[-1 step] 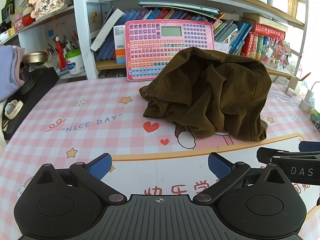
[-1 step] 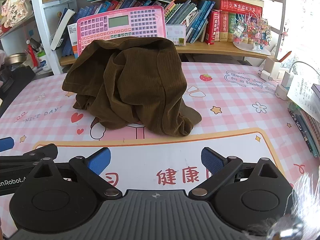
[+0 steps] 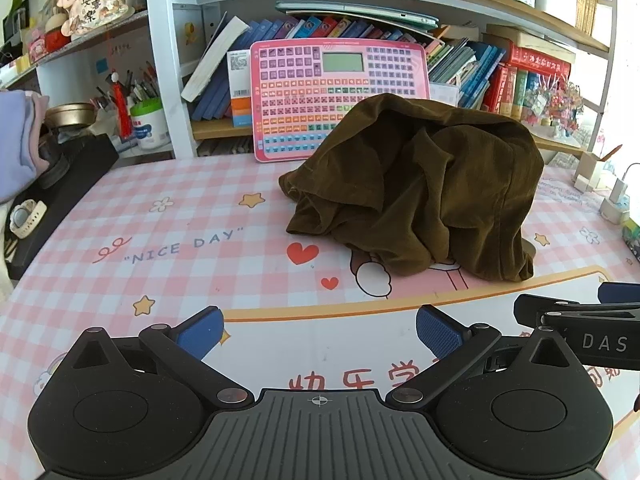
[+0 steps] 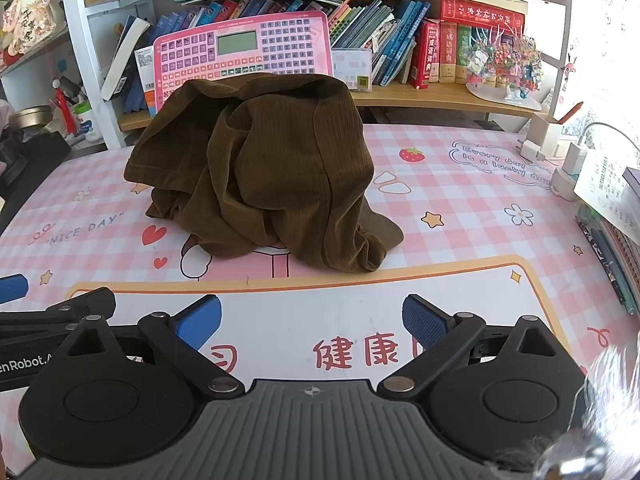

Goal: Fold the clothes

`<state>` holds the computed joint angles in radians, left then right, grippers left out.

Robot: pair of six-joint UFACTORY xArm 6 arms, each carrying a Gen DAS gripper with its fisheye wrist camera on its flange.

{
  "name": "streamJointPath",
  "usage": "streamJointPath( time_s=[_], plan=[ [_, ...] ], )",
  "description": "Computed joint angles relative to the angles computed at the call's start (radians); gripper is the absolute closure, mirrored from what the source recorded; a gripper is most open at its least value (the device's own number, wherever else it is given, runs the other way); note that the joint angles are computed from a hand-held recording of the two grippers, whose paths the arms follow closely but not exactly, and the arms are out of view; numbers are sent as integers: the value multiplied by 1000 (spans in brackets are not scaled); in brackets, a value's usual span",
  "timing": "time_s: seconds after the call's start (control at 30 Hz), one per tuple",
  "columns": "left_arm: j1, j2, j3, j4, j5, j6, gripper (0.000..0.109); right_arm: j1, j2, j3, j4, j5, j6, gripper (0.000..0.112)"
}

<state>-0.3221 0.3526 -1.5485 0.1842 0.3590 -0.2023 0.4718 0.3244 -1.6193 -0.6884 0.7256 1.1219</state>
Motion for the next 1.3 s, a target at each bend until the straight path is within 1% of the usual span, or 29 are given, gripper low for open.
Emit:
streamJointPath(
  time_s=[0.3,0.6,1.0,1.3],
  plan=[
    [-1,6,-4,-8,5,8,6,-1,-3,7,4,-4,-1,14],
    [0,17,-31,23,41,-10,6,-2,6,-5,18,-4,-15,14],
    [2,6,-25,57,42,-35,6,-4,2,-2,20,-18,-17,14],
    [1,3,-26,50,49,-28,6,-3,-1,-2,22,-11,-16,13]
  ],
)
